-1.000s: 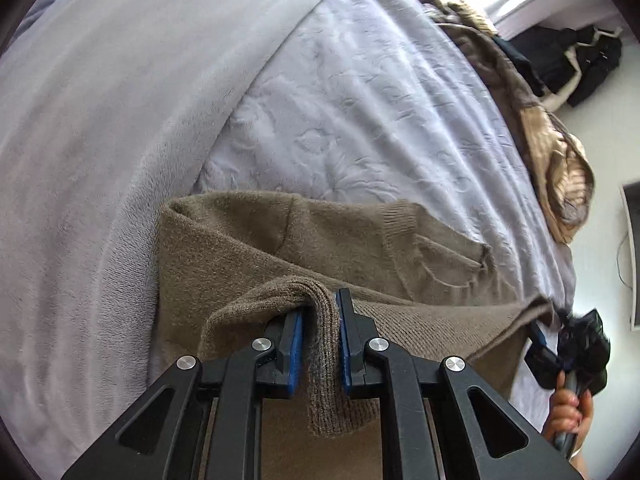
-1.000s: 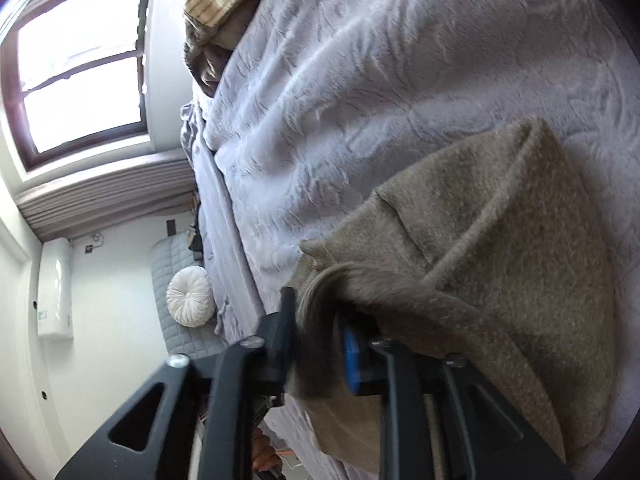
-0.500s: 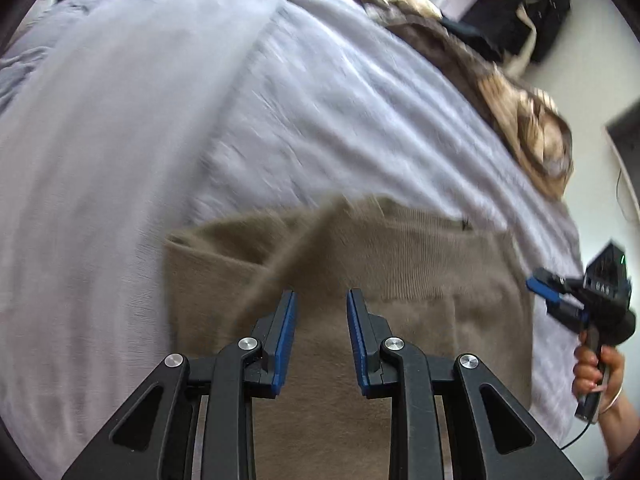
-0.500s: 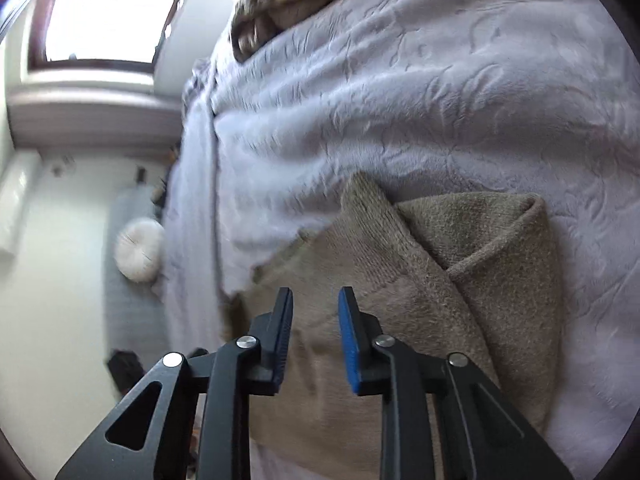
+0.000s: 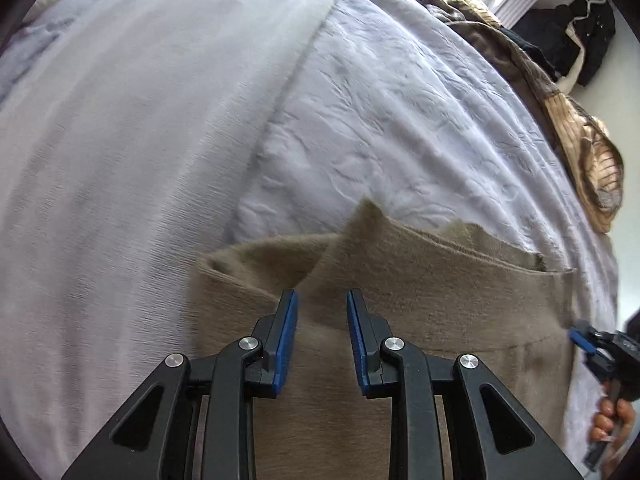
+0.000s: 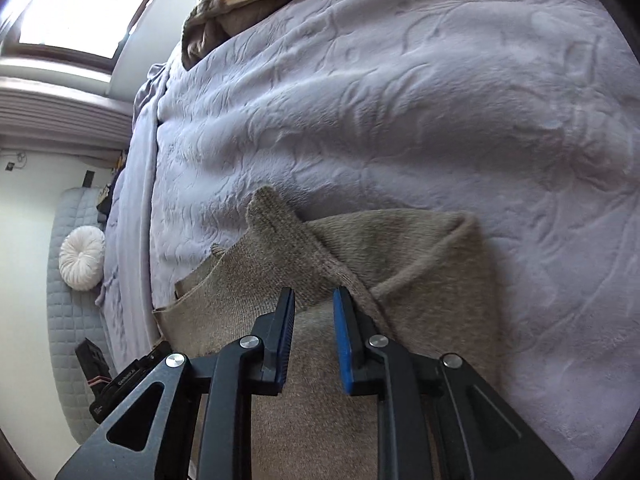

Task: Fold small clothes
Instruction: 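Lay the hem onto the collar and open both grippers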

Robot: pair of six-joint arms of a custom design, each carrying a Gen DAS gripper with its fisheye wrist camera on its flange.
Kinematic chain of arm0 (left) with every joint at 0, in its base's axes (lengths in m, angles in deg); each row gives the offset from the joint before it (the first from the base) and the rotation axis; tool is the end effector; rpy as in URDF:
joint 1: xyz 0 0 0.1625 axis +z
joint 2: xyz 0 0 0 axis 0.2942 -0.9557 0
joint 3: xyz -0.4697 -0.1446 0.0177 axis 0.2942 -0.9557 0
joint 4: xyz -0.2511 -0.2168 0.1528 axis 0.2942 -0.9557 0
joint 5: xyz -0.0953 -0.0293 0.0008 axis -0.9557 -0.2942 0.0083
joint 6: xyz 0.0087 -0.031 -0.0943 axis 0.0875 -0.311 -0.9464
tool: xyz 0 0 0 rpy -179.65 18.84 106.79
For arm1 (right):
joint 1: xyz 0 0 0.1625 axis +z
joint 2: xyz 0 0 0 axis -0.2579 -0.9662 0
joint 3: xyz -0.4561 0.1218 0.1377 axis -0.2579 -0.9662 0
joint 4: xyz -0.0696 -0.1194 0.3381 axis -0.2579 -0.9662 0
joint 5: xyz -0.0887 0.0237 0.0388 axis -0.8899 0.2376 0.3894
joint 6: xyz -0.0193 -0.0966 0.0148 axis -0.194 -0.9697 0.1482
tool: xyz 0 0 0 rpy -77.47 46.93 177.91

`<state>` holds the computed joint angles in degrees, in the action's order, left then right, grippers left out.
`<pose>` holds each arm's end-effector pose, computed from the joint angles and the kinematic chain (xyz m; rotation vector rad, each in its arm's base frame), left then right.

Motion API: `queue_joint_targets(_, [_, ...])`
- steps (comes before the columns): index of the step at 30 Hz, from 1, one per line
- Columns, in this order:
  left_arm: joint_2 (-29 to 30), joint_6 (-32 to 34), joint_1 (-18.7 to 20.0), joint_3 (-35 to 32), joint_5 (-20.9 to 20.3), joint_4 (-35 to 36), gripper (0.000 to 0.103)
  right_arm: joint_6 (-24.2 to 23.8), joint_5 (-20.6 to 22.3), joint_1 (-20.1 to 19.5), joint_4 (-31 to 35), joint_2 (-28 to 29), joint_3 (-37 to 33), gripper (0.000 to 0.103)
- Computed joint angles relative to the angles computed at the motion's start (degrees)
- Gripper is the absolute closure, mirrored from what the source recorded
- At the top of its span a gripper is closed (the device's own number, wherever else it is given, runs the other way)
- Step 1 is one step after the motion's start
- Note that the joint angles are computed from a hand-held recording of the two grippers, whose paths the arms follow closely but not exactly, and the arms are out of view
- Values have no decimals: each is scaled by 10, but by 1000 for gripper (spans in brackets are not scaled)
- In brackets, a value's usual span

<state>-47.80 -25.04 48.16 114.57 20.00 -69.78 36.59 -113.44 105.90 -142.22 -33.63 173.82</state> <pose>-0.1073 -0.7009 0.2482 -0.0237 2.5148 -0.4395 0.1195 -0.6345 0.2100 -0.4920 -2.8488 0.6882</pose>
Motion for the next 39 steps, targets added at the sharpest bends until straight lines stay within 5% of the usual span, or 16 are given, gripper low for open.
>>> queue_joint_targets(3, [-16, -5, 0, 7, 4, 26, 76, 1, -16, 5, 2, -16, 14, 78])
queue_joint_targets(7, [-55, -5, -8, 38, -32, 71, 76, -6, -10, 10, 10, -46, 50, 58])
queue_joint_targets(14, [-126, -22, -17, 128, -134, 125, 76, -24, -19, 12, 33, -105, 146, 57])
queue_joint_targets(20, [-134, -24, -13, 164, -160, 101, 76, -18, -17, -6, 16, -132, 212, 57])
queue_joint_targets(21, [-135, -23, -13, 167, -163, 94, 76, -24, -6, -9, 12, -131, 216, 59])
queue_joint_targets(23, [-140, -16, -11, 167, -177, 88, 96, -36, 2, -7, 17, -127, 214, 89])
queue_joint_targets(24, [-148, -14, -12, 173, -182, 92, 102, -38, -13, 0, 38, -125, 205, 95])
queue_joint_targets(28, [-171, 1, -24, 188, -144, 122, 102, -65, -18, 19, 84, -141, 191, 97])
queue_joint_targets(32, [-178, -17, -15, 212, -132, 123, 102, -60, -71, 24, 138, -143, 187, 98])
queue_joint_targets(39, [-195, -39, -34, 245, -104, 115, 102, -47, -96, 14, 114, -129, 213, 97])
